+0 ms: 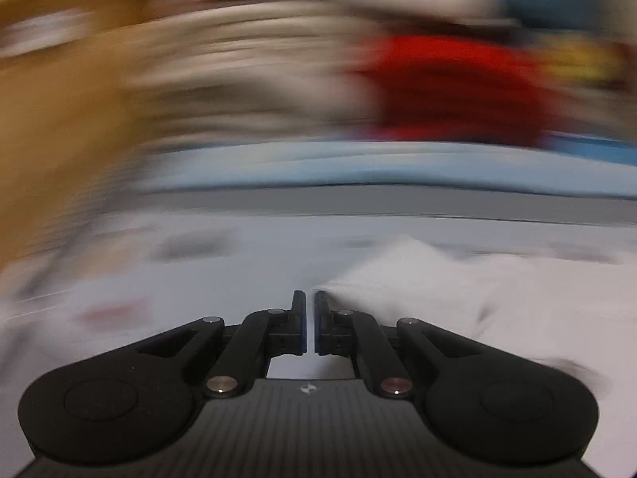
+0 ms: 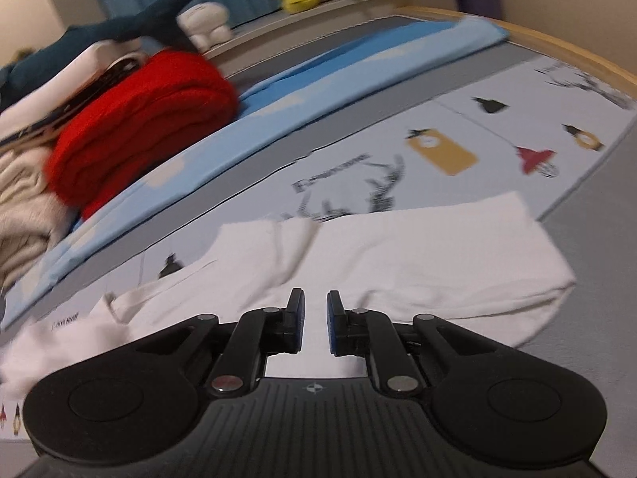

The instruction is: Fold small clothes

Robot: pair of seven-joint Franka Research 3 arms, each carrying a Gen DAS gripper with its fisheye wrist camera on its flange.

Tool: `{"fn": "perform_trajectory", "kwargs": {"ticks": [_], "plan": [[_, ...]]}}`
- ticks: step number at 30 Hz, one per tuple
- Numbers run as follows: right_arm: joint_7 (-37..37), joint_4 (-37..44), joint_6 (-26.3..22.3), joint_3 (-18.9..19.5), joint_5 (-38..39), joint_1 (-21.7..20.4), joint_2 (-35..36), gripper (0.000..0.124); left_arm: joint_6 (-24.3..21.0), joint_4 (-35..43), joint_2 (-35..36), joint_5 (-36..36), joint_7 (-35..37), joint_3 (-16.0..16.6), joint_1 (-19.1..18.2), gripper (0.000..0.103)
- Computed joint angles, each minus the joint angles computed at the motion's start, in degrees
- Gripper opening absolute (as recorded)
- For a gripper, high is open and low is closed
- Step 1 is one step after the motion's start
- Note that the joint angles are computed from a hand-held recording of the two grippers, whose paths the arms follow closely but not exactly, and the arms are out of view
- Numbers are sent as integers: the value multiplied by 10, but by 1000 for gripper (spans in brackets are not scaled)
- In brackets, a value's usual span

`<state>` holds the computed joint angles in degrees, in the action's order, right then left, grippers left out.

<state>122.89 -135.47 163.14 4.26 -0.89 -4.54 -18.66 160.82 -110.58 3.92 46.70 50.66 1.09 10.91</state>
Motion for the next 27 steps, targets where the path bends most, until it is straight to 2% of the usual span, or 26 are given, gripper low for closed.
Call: {"fn": "perform_trajectory", "kwargs": {"ticks": [1,2,3,4,5,6,7,8,9,11,12,13,15,17,18,19,20,21,22,23,25,26,27], "plan": [[3,5,-1,6,-5,0,5,12,-80,29,13,52,-82,43,-13,7],[9,9,-2,13,-12,-1,10,12,-131,43,23,64,-155,67,-18,7],[14,12,-4,17,-19,-1,14,12,-149,45,20,36,-187,70,-13,7],[21,16,-8,21,-27,-1,19,12,-136,40,15,-4,-181,53,6,7],[28,20,-14,25,-36,0,24,12,-104,28,9,-22,-149,37,18,10],[32,23,-18,24,-40,3,28,12,-74,22,8,-70,-78,2,47,25],[37,26,-22,24,-44,6,32,12,-41,11,7,-158,23,-48,78,34],[42,29,-26,23,-48,10,38,12,-7,-3,9,-259,123,-99,110,50],[46,32,-30,21,-51,13,41,12,11,-12,15,-359,221,-149,136,52],[56,35,-37,17,-57,18,48,12,-12,-9,27,-560,413,-249,192,52],[61,36,-41,14,-60,20,50,12,-23,-10,31,-625,490,-279,206,52],[65,36,-45,12,-64,22,52,12,-11,-14,40,-651,538,-290,202,52],[67,41,-55,5,-66,27,59,12,-1,-11,60,-614,541,-270,168,52],[68,43,-57,-2,-68,30,63,12,-33,9,84,-587,531,-257,157,51],[69,43,-56,-5,-69,30,64,12,-46,13,93,-525,493,-232,142,47],[69,43,-54,-8,-70,30,65,12,-61,21,100,-424,418,-187,109,46],[71,42,-51,-12,-72,27,64,12,-52,24,104,-355,355,-157,90,46],[74,41,-47,-15,-74,23,64,12,-72,33,103,-303,294,-124,68,46],[80,40,-45,-17,-78,18,63,12,-105,47,103,-246,229,-106,58,46],[88,39,-43,-20,-81,10,62,12,-134,57,102,-205,188,-106,60,46],[108,35,-39,-26,-84,-5,59,12,-166,61,91,-168,146,-102,54,46],[129,32,-36,-26,-93,-19,56,12,-166,53,79,-155,127,-115,60,42],[148,29,-36,-25,-103,-31,53,12,-135,35,64,-160,126,-137,77,43]]}}
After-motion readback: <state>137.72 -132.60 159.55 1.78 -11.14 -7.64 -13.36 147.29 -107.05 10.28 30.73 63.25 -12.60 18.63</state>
